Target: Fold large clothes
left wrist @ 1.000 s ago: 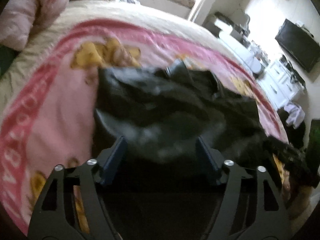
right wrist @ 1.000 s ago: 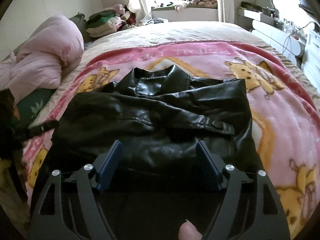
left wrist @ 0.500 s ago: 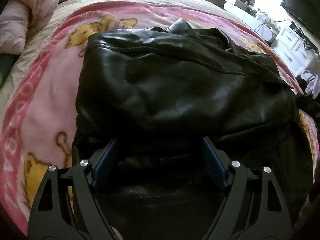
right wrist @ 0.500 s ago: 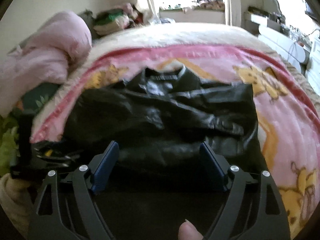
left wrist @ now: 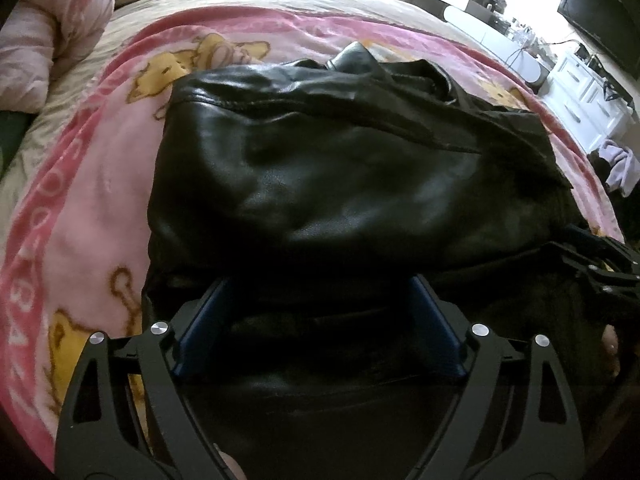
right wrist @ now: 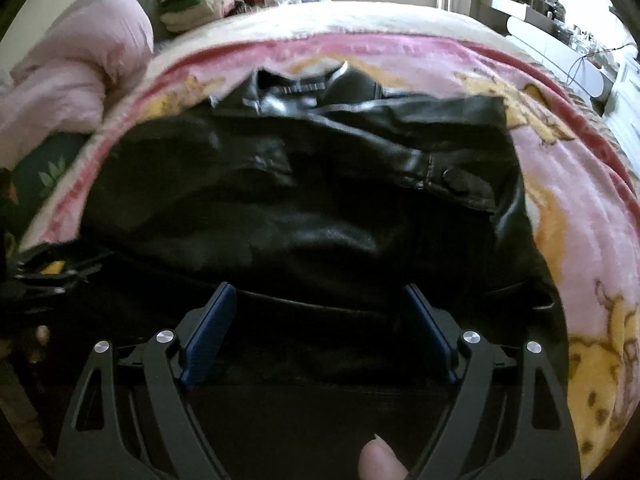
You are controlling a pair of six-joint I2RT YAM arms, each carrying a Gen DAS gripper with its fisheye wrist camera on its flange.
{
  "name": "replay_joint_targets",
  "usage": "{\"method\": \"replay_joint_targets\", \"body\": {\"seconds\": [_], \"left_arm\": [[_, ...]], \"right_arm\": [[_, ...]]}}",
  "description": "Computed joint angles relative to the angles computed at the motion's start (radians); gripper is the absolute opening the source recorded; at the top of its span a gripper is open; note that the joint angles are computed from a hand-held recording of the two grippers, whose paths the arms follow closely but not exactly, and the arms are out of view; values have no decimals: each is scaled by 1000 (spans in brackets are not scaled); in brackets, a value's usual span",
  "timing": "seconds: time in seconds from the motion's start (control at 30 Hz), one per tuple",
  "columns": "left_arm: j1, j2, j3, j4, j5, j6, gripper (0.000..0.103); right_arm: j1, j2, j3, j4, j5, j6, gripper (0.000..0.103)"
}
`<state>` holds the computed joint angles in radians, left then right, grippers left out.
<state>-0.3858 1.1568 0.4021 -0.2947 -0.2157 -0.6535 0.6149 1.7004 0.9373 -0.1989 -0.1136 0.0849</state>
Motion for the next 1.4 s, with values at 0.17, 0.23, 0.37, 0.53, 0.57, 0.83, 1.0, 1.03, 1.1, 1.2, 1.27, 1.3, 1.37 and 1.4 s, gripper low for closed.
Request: {"method": "replay_joint_targets", "body": {"seconds": [0.17,0.23,0.37,0.53,0.57,0.83,1.0,1.03,1.1,1.2,1.27,1.3,1.37,1.4], "left_arm": [[8,-16,0,-6,13,3,84],[13,-21,0,-9,14,11,85],[21,-44,-1,-17,27,16,88],[5,-68,20,-56,22,5,93],[2,-74,23,-63,20,4,94],[-20,-149,49,-144,17,-27,94],[-38,-224,66,-202,-6,-47,94],[-40,-243,69,-215,-10,-49,94],[-54,-278,76,-246,-29,-64,94],[-72,-323,86,-283,-52,-81,94],[-96,-337,98,-303,-76,-96,94],[-115,-343,106,-317,-93,-107,94],[-142,-354,117,-338,-116,-116,94],[-168,-356,126,-352,-138,-132,94]], "right_arm": [[-19,-70,-47,28,-31,24,93],[-16,-89,-60,31,-31,35,95],[-22,-115,-72,35,-33,46,97],[-22,-149,-88,36,-23,62,98],[-21,-155,-89,35,-19,63,98],[-19,-206,-106,26,-19,95,99],[-17,-249,-118,18,-16,108,99],[-17,-262,-120,16,-21,112,99],[-14,-276,-121,9,-24,114,99],[-11,-305,-119,-12,-30,106,99],[-13,-322,-119,-22,-34,102,99],[-16,-336,-121,-27,-39,99,99],[-20,-357,-127,-35,-44,99,99],[-26,-368,-128,-42,-52,97,99]]}}
